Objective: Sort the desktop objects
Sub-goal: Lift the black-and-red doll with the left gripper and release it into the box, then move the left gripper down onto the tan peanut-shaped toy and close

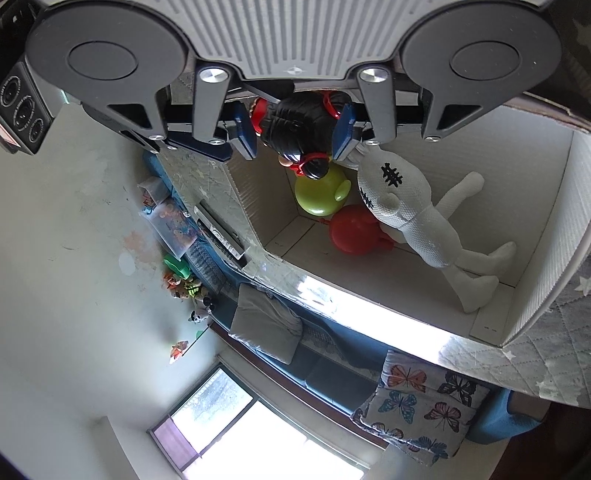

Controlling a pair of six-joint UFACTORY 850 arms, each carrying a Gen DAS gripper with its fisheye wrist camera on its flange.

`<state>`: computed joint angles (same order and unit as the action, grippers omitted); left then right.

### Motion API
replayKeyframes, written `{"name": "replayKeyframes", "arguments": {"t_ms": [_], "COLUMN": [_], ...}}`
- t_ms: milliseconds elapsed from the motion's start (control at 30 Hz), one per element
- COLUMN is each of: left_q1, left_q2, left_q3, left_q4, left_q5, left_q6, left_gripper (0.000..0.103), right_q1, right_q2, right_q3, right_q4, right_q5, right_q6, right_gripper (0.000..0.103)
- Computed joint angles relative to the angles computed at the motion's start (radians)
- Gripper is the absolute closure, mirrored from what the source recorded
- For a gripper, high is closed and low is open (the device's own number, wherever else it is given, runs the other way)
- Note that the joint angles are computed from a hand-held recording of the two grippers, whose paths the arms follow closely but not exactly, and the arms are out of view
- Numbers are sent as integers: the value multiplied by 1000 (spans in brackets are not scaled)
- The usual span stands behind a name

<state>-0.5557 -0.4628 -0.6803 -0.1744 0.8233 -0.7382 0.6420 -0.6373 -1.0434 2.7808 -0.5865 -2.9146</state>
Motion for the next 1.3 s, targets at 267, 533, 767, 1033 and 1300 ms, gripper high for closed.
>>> {"name": "replayKeyframes", "arguments": {"t_ms": [267,533,767,1033,1300], "left_q1": [-37,-102,-190,-232,-241], "left_q2": [26,54,45,13,-43], "left_q3": [12,20,-19,-78,-170], "left_q4": [-62,-164,-346,-373,-335], "left_q5": [-10,-10,-48,-76,-125], "left_q6": [35,121,317,393,415], "left_gripper": [55,55,55,55,55], "right_q1": [-2,-7,-18,-59,-117], "right_q2": [42,71,92,99,80], "right_q3": [63,125,181,230,255], "right_q4": [34,73,118,182,230], "right_q5": [-40,-75,-96,-120,-153], "right_q6": [-29,-44,-70,-94,-109], "right_gripper": [9,8,9,8,9]}}
